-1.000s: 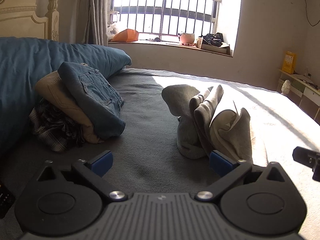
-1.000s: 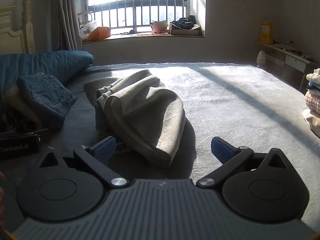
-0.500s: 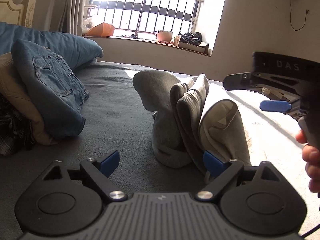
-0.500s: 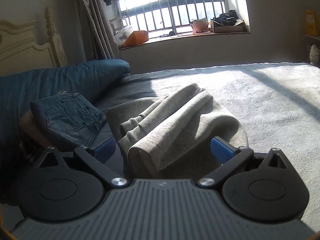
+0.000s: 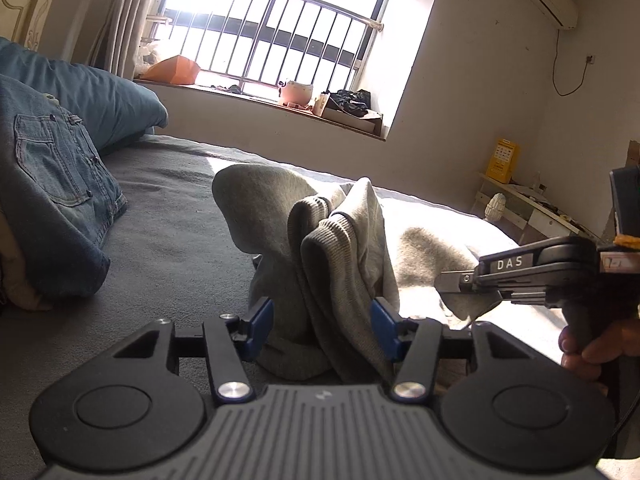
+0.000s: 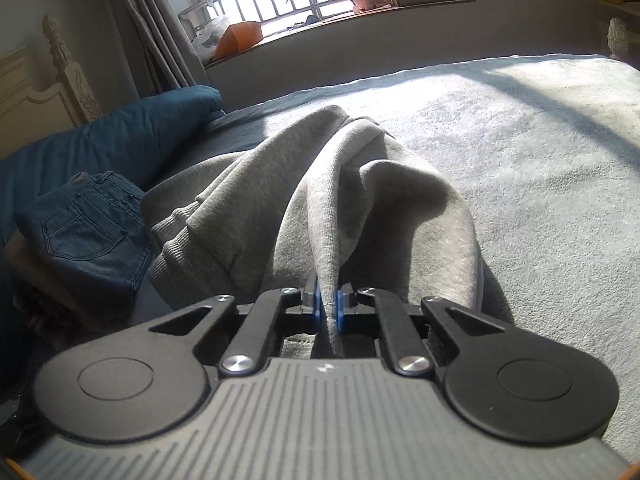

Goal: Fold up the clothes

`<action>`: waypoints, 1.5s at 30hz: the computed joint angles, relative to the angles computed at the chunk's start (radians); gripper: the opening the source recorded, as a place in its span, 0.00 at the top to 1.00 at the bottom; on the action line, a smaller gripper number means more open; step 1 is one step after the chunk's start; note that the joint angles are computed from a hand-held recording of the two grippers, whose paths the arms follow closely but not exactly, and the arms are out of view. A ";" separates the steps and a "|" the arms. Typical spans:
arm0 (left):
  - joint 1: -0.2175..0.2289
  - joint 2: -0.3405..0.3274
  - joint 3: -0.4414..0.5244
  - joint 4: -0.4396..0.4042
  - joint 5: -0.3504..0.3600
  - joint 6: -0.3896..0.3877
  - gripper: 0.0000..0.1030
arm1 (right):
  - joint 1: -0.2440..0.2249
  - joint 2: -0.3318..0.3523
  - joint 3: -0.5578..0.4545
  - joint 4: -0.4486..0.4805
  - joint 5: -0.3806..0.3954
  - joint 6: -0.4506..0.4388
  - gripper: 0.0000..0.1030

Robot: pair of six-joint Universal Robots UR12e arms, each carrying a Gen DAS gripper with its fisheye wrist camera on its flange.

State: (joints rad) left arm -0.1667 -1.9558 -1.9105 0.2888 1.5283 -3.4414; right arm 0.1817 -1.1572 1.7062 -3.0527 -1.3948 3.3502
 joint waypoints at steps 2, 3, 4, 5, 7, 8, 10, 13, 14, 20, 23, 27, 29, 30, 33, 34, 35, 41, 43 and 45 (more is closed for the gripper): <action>-0.004 -0.009 0.012 -0.012 -0.009 0.008 0.47 | -0.012 -0.014 0.015 -0.013 -0.041 -0.013 0.95; -0.006 -0.013 0.019 -0.021 -0.012 0.012 0.47 | -0.019 -0.022 0.024 -0.021 -0.064 -0.020 0.96; -0.009 -0.018 0.028 -0.036 -0.010 0.017 0.46 | -0.027 -0.029 0.032 -0.028 -0.087 -0.026 0.96; -0.012 -0.022 0.037 -0.052 -0.009 0.022 0.46 | -0.034 -0.036 0.040 -0.036 -0.110 -0.033 0.96; -0.018 -0.030 0.055 -0.086 -0.004 0.032 0.46 | -0.052 -0.046 0.052 -0.044 -0.155 -0.042 0.96; -0.020 -0.034 0.063 -0.099 -0.007 0.035 0.46 | -0.061 -0.048 0.057 -0.050 -0.182 -0.049 0.96; -0.024 -0.043 0.077 -0.114 -0.009 0.042 0.45 | -0.075 -0.046 0.058 -0.059 -0.246 -0.058 0.96; -0.024 -0.046 0.081 -0.124 -0.017 0.028 0.46 | -0.091 -0.042 0.059 -0.036 -0.328 0.009 0.93; -0.023 -0.046 0.080 -0.122 -0.021 0.022 0.46 | -0.092 -0.042 0.064 -0.039 -0.345 0.036 0.88; -0.020 -0.048 0.069 -0.098 -0.014 0.021 0.43 | -0.079 -0.054 0.136 -0.241 -0.327 0.038 0.48; -0.013 -0.044 0.066 -0.098 -0.014 -0.023 0.43 | -0.081 -0.062 0.146 -0.265 -0.191 -0.024 0.44; -0.012 -0.021 0.039 -0.092 0.066 -0.090 0.43 | -0.046 -0.050 0.122 -0.203 -0.009 -0.244 0.35; -0.007 -0.010 0.030 -0.128 0.113 -0.120 0.43 | -0.019 -0.033 0.103 -0.175 0.055 -0.350 0.24; -0.003 -0.005 0.028 -0.152 0.134 -0.132 0.44 | -0.005 -0.020 0.091 -0.167 0.077 -0.393 0.22; 0.013 0.004 0.023 -0.212 0.169 -0.166 0.44 | 0.044 0.020 0.041 -0.130 0.087 -0.493 0.19; 0.022 0.003 0.020 -0.211 0.155 -0.168 0.43 | 0.061 0.034 0.023 -0.115 0.065 -0.513 0.18; 0.032 0.001 0.018 -0.209 0.127 -0.157 0.41 | 0.078 0.048 0.003 -0.100 0.044 -0.532 0.18; 0.074 -0.022 0.010 -0.134 -0.059 -0.114 0.26 | 0.101 0.103 -0.077 -0.015 -0.067 -0.500 0.28; 0.081 -0.032 0.016 -0.110 -0.092 -0.088 0.24 | 0.097 0.094 -0.069 -0.025 -0.056 -0.496 0.45; 0.076 -0.042 0.031 -0.115 -0.095 -0.054 0.24 | 0.094 0.080 -0.057 -0.053 -0.066 -0.480 0.55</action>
State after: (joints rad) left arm -0.0906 -1.9977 -1.8800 0.1735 1.4338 -3.4949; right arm 0.2753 -1.0767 1.6495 -3.1053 -1.4611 2.8704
